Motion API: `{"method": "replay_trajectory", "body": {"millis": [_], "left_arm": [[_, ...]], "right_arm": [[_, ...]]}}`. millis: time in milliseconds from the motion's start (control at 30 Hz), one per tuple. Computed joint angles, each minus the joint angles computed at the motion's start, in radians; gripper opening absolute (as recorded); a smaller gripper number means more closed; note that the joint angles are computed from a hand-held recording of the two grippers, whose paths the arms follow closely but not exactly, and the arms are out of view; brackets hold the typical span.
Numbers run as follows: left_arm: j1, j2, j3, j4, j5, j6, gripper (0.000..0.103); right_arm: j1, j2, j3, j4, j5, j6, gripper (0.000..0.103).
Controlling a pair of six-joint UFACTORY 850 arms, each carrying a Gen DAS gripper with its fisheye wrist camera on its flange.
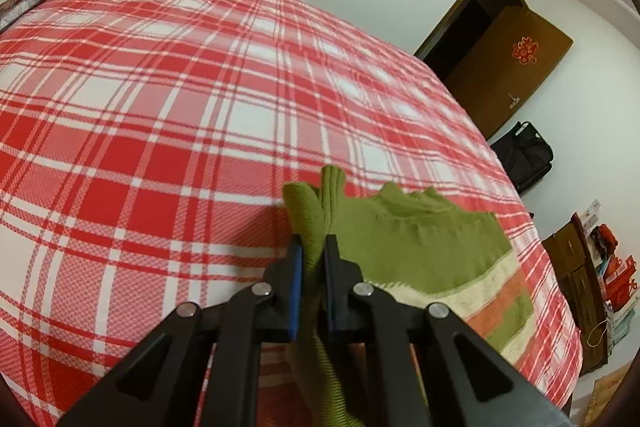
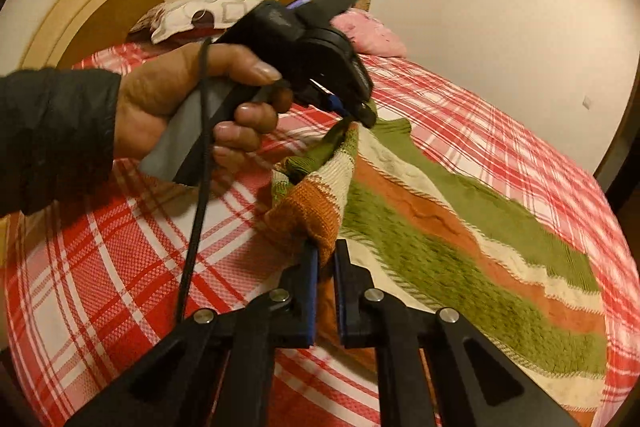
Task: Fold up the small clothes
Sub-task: 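Lift the edge with both grippers and fold it over the sweater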
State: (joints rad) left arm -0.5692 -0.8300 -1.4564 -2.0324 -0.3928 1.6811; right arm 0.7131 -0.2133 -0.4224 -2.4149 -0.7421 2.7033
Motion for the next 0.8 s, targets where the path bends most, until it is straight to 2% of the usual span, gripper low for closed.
{"method": "replay_trajectory", "body": {"millis": [333, 467, 567, 667, 800], "left_arm": [[-0.052, 0.032, -0.028, -0.092, 0.011, 0.069, 0.01], [-0.079, 0.021, -0.07, -0.078, 0.021, 0.041, 0.01], [-0.102, 0.0, -0.114, -0.017, 0.031, -0.024, 0.009], [-0.132, -0.022, -0.158, 0.037, 0.074, -0.07, 0.009], [-0.153, -0.038, -0.189, 0.142, 0.118, -0.135, 0.009]], "right_arm": [[-0.064, 0.191, 0.122, -0.012, -0.014, 0.057, 0.006], [-0.106, 0.276, 0.177, -0.035, 0.001, 0.09, 0.005], [-0.132, 0.342, 0.226, -0.035, -0.004, 0.11, 0.0], [-0.214, 0.402, 0.267, -0.132, 0.05, 0.198, 0.0], [-0.315, 0.414, 0.29, -0.315, 0.112, 0.353, 0.0]]}}
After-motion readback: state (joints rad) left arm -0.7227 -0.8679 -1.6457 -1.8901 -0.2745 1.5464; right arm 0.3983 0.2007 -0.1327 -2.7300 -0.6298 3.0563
